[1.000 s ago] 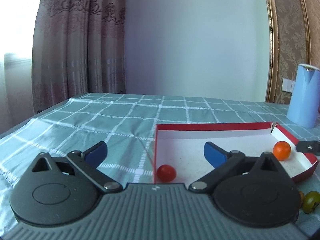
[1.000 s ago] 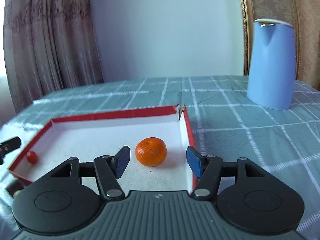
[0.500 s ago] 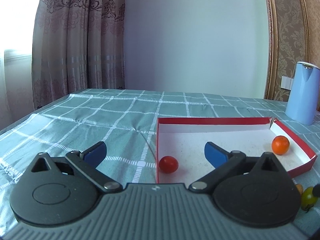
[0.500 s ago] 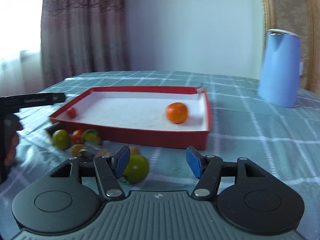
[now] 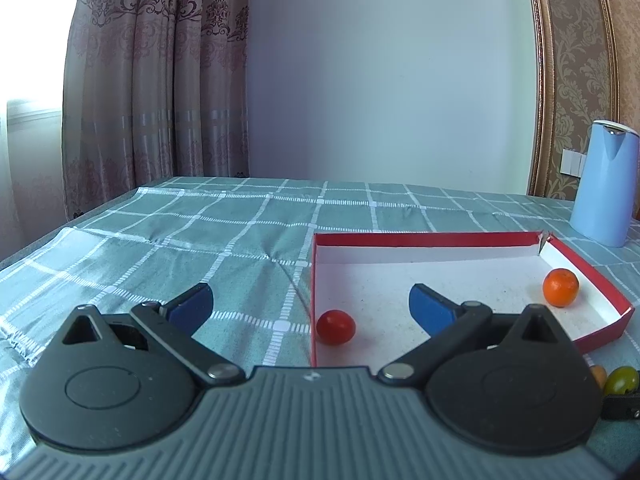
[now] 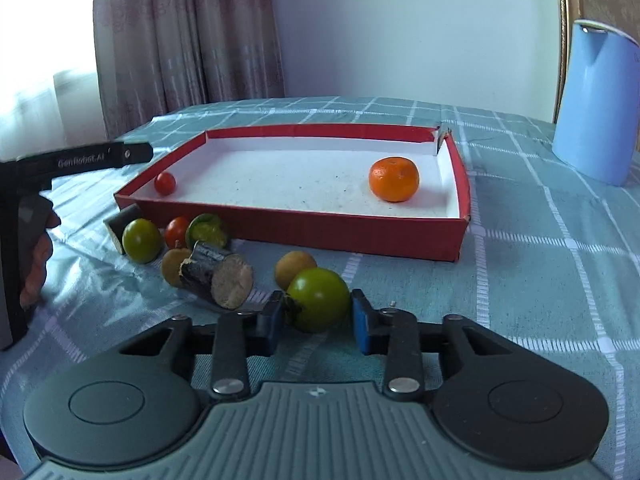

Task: Organize fruits
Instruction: 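Grasp the green tomato with the right gripper while the left gripper grasps a wooden log piece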

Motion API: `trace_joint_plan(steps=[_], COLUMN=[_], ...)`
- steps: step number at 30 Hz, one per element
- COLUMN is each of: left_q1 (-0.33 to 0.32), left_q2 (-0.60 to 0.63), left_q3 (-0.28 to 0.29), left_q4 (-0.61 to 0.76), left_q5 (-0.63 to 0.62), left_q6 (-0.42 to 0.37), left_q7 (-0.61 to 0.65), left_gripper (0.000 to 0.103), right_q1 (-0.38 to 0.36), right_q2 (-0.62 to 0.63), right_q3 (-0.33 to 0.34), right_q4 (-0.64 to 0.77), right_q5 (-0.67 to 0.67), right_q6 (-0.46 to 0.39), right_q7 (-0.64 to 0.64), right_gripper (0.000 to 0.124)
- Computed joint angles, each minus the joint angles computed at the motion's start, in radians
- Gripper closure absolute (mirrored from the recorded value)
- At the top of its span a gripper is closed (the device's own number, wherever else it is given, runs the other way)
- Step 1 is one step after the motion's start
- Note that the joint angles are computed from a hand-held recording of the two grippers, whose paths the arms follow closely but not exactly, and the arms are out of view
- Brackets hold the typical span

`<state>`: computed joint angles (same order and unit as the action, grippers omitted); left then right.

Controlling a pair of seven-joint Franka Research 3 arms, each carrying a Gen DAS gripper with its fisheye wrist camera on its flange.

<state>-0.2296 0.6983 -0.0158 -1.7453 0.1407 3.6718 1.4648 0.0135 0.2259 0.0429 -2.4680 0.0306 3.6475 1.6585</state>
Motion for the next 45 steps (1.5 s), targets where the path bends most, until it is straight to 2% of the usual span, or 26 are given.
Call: trace_joint_plan(steps=[5,7,9,11,14,16,17,18,19,20,23,25,26,27,30,31,33,36,39,42,45], left_q1=[-0.008,0.043,0.147,0.227,0.299,0.270,0.286,0.336,0.353,0.335,0.194,0.081,0.058,0.061,0.136,0.175,0.319,0.394,0.358,0.414,0.359], left_q2=[-0.016,-0.035,-0.053,-0.062,-0.071,-0.077,-0.078,-0.073,-0.073,-0.081,-0.102,-0.101,-0.095,-0.095,-0.089,-0.086,-0.075,-0.063,-0.063,-0.044,-0.058], left_q3=[0.011,-0.027,-0.109,-0.170,-0.223,-0.184,-0.195,-0.242,-0.253,-0.236,-0.100,0.000,0.018,0.008,-0.079,-0.120,-0.267,-0.351,-0.316,-0.386,-0.324], left_q4=[-0.023,-0.051,-0.072,-0.084,-0.071,-0.087,-0.088,-0.084,-0.085,-0.100,-0.128,-0.149,-0.145,-0.140,-0.109,-0.105,-0.093,-0.087,-0.096,-0.086,-0.098], left_q5=[-0.017,0.051,0.183,0.276,0.421,0.409,0.451,0.525,0.581,0.566,0.494,0.378,0.345,0.329,0.359,0.388,0.518,0.603,0.566,0.601,0.565], left_q6=[-0.006,-0.015,-0.055,-0.083,-0.187,-0.157,-0.153,-0.160,-0.155,-0.134,-0.106,-0.067,-0.061,-0.072,-0.140,-0.150,-0.209,-0.278,-0.240,-0.264,-0.231], left_q7=[0.009,-0.015,-0.086,-0.163,-0.203,-0.168,-0.171,-0.178,-0.187,-0.149,-0.031,0.078,0.111,0.122,0.095,0.084,0.022,-0.002,0.037,0.034,0.043], left_gripper=[0.000,0.000,0.000,0.000,0.000,0.000,0.000,0.000,0.000,0.000,0.000,0.000,0.000,0.000,0.001,0.015,0.033,0.050,0.057,0.069,0.069], right_q1=[-0.028,-0.035,-0.082,-0.078,-0.060,-0.063,-0.066,-0.067,-0.067,-0.066,-0.066,-0.065,-0.065,-0.066,-0.060,-0.060,-0.056,-0.057,-0.057,-0.057,-0.055], right_q2=[0.005,0.007,0.009,0.011,0.012,0.012,0.011,0.011,0.011,0.011,0.011,0.011,0.011,0.011,0.012,0.012,0.012,0.011,0.011,0.011,0.011], right_q3=[0.008,0.004,0.021,0.015,0.005,0.006,0.007,0.007,0.006,0.005,0.004,0.004,0.004,0.004,0.002,0.003,0.002,0.002,0.002,0.003,0.001], right_q4=[-0.005,-0.003,0.005,0.003,0.005,0.004,0.004,0.003,0.003,0.003,0.004,0.004,0.004,0.004,0.005,0.005,0.005,0.003,0.003,0.002,0.003], right_q5=[-0.016,-0.009,-0.085,-0.091,-0.079,-0.085,-0.091,-0.095,-0.095,-0.096,-0.097,-0.097,-0.097,-0.098,-0.089,-0.089,-0.083,-0.082,-0.083,-0.082,-0.079], right_q6=[0.038,0.046,0.019,0.031,0.029,0.030,0.029,0.030,0.030,0.030,0.029,0.029,0.029,0.028,0.027,0.027,0.025,0.027,0.027,0.029,0.028], right_q7=[0.076,0.110,0.192,0.199,0.178,0.183,0.188,0.191,0.192,0.192,0.193,0.193,0.193,0.195,0.187,0.189,0.182,0.181,0.180,0.181,0.177], right_gripper=[0.091,0.091,0.091,0.091,0.091,0.091,0.091,0.091,0.091,0.091,0.091,0.091,0.091,0.091,0.091,0.091,0.091,0.091,0.091,0.091,0.091])
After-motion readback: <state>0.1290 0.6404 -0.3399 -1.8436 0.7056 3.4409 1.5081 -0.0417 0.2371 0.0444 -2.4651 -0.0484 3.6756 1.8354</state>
